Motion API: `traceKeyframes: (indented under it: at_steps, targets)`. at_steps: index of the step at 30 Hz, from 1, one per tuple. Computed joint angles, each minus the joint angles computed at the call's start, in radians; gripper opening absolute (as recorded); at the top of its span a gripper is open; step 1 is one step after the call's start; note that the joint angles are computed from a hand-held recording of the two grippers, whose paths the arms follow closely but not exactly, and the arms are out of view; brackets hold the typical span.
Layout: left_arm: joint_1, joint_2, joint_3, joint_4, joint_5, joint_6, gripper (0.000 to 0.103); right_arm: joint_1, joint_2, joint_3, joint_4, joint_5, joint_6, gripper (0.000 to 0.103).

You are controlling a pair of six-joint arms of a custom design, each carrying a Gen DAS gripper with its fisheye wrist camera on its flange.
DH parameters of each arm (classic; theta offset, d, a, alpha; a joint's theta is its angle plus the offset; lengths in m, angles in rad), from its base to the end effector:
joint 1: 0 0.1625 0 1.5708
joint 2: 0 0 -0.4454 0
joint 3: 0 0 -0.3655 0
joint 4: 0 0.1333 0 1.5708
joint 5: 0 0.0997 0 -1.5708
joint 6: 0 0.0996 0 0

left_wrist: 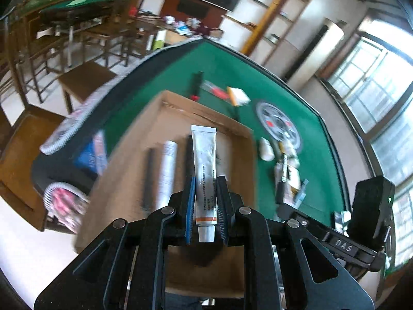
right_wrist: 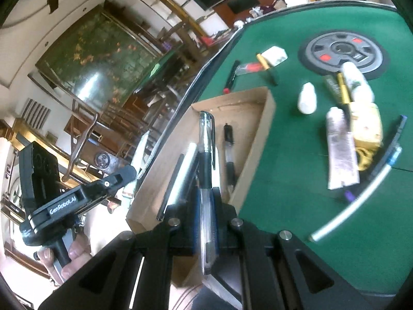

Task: Organize rigid objects
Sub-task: 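Carry the tube and clear pen into the box and release both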

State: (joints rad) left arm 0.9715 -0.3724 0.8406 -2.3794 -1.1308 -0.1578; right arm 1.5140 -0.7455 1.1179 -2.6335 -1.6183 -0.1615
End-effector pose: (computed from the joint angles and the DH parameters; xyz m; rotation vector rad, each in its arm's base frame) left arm -0.3429 -0.8135 0.1080 0.5046 2.7366 -0.6739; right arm 0.0825 -0.8139 0.3184 0.1248 -2.8466 1.0110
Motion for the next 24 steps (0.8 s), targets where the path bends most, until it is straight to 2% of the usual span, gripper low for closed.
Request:
traceKeyframes:
  at_steps: [2, 6, 15, 20, 24]
  targets:
    - [0.011, 0.017, -0.040, 0.046, 0.027, -0.002, 0.015, 0.002, 0.028, -0.046, 0.031, -0.009, -0.002, 0.007]
    - [0.035, 0.046, -0.101, 0.111, 0.022, -0.018, 0.015, 0.009, 0.076, -0.120, 0.077, -0.044, -0.009, 0.007]
    - [0.058, 0.064, -0.122, 0.160, 0.050, -0.042, 0.015, 0.031, 0.147, -0.229, 0.135, -0.129, -0.043, 0.006]
    - [0.063, 0.081, -0.153, 0.199, 0.077, -0.053, 0.015, 0.045, 0.190, -0.280, 0.149, -0.207, -0.061, 0.006]
    - [0.065, 0.088, -0.164, 0.223, 0.088, -0.056, 0.015, 0.049, 0.202, -0.296, 0.169, -0.234, -0.061, 0.006]
